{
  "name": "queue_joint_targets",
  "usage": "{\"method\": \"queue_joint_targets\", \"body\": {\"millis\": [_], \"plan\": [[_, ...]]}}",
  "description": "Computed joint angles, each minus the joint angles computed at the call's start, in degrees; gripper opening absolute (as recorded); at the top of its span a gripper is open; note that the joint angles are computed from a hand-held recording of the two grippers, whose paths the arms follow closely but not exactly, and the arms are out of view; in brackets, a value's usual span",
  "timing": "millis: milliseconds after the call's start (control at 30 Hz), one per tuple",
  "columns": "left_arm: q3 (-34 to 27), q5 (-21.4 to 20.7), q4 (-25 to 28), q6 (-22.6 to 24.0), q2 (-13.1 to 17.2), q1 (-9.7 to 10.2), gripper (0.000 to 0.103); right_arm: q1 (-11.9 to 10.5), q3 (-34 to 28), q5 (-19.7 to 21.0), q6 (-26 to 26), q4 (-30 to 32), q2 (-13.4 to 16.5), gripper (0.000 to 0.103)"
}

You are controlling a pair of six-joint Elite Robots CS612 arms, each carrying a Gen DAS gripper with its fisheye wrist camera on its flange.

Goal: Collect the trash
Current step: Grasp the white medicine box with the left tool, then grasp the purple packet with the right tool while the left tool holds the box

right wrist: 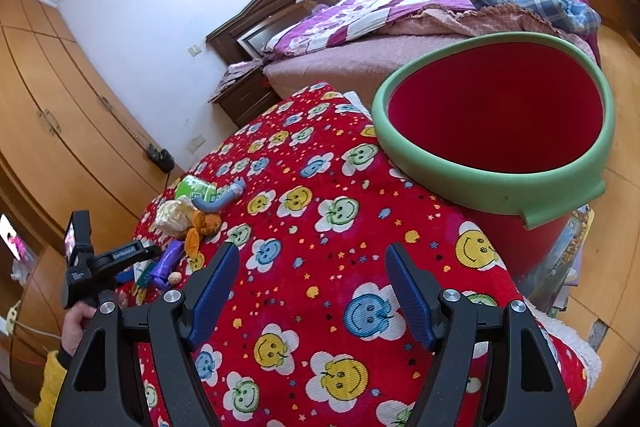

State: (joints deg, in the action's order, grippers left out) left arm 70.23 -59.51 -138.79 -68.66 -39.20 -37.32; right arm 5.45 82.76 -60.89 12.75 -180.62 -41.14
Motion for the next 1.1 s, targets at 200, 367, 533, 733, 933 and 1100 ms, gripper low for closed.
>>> {"method": "queue_joint_targets", "body": {"millis": [200, 367, 533, 733, 933, 1100], "plan": [[3.0, -0.4, -4.7, 2.2, -1.4, -0.59, 0.057, 0.5, 0.2, -0.1, -1.6, 0.2, -0.6, 0.076], [6.7, 1.1, -11.6, 5.7, -3.3, -1.31, 0.057, 1.5, -0.4, 0.5, -4.1, 2.0, -1.0, 0.076], [9.9, 1.5, -15.5, 8.4, -5.7, -1.74, 0.057, 2.9, -1.9, 1.1, -6.8, 4.7, -1.2, 0.076], [13.8, 0.7, -18.4, 8.2, -7.9, -1.62, 0.057, 5.4, -5.0, 1.7, -10.8, 10.6, -0.4, 0.076], [17.5, 1.2, -20.7, 7.9, -9.3, -1.39, 0.057, 8.0, -8.3, 1.3, -12.6, 14.7, 1.3, 0.076], [19.3, 0.5, -26.3, 7.3, -8.7, -1.17, 0.057, 10.1, -11.9, -0.1, -13.6, 17.6, 3.3, 0.076]]}}
